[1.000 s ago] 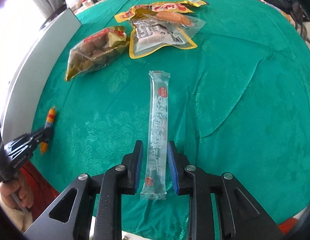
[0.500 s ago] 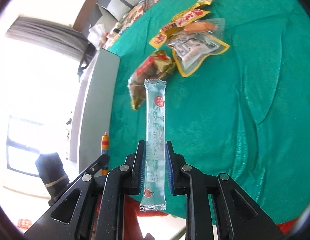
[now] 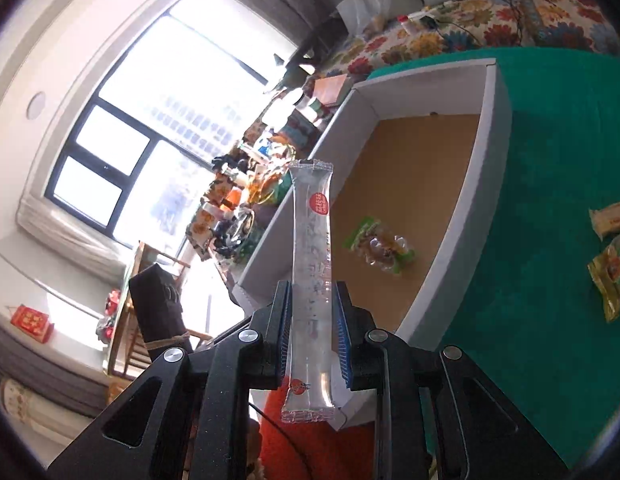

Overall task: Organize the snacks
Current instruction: 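Open both tools over the box to drop the sausage and tube packet, then withdraw both tools from the box back over the bed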

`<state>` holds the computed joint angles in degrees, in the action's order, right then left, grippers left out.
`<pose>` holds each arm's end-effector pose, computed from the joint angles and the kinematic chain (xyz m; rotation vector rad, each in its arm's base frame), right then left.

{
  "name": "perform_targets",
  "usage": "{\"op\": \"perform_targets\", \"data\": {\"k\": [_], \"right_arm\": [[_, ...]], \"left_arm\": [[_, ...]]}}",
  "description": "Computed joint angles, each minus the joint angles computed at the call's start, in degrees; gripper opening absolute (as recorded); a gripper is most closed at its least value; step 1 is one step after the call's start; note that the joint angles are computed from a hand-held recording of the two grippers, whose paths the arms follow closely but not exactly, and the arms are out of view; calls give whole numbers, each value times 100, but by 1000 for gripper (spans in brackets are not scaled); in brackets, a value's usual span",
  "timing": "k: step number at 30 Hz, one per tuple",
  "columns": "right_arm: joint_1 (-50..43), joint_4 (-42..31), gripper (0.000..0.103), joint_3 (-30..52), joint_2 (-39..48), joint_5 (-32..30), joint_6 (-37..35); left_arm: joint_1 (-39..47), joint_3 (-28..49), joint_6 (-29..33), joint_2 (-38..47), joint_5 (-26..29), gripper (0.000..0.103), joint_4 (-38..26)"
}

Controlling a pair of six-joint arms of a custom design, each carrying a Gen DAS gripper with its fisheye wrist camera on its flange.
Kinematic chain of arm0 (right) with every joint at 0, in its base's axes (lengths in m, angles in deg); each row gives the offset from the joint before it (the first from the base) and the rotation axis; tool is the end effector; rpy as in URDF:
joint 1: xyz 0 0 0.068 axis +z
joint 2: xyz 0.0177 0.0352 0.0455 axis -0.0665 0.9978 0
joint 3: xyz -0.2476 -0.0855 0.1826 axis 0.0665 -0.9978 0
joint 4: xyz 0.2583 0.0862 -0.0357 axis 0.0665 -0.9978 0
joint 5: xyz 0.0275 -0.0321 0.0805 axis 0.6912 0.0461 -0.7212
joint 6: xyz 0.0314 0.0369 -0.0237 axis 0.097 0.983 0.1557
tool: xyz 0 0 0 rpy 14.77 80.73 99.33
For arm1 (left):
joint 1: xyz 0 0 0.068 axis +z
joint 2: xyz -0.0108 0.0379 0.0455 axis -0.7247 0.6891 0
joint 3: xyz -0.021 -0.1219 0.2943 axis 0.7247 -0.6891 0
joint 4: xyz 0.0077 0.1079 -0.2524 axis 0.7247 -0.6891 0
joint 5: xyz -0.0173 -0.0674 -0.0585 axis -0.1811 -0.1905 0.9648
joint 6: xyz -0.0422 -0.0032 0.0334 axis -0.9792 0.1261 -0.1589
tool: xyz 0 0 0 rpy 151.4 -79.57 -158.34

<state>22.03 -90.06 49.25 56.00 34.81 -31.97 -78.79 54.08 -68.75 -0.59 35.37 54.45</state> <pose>0.3027 0.1733 0.2786 -0.5947 2.4722 1.2009 0.1995 -0.1137 0.2397 -0.7449 2.3898 -0.3031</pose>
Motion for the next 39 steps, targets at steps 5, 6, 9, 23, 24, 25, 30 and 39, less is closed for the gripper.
{"op": "perform_targets", "data": {"k": [5,6,9,23,24,25,30,39], "right_arm": [[-133,105,58,-400,-175,434,-472],[-247,81,58,-498,-254,652,-772],[-799,293,66,-1149,-635,1348,-1892],[-6062,2690,68,-3179,-212,1845,-4921],[-6104,2693,68,-3107,-173,1842,-4882],[-6085,2720,68,-3058,-178,1858,-4799],[-5874,2981,68,-2858,149,1980,-4592],[-5978,2842,68,-2402,802,2254,-4473]], "left_arm": [[-422,-38,-379,83,-722,74,-353],[-524,76,-384,210,-863,74,-432],[-914,459,-193,543,-1380,74,-493],[-1431,2291,1207,2784,-1693,79,-389],[-1485,2407,1171,2884,-1758,79,-526],[-1539,2470,1127,2939,-1795,79,-599],[-1721,2624,825,3037,-1851,79,-899],[-2198,3308,-247,3401,-3301,79,-2321]]}}
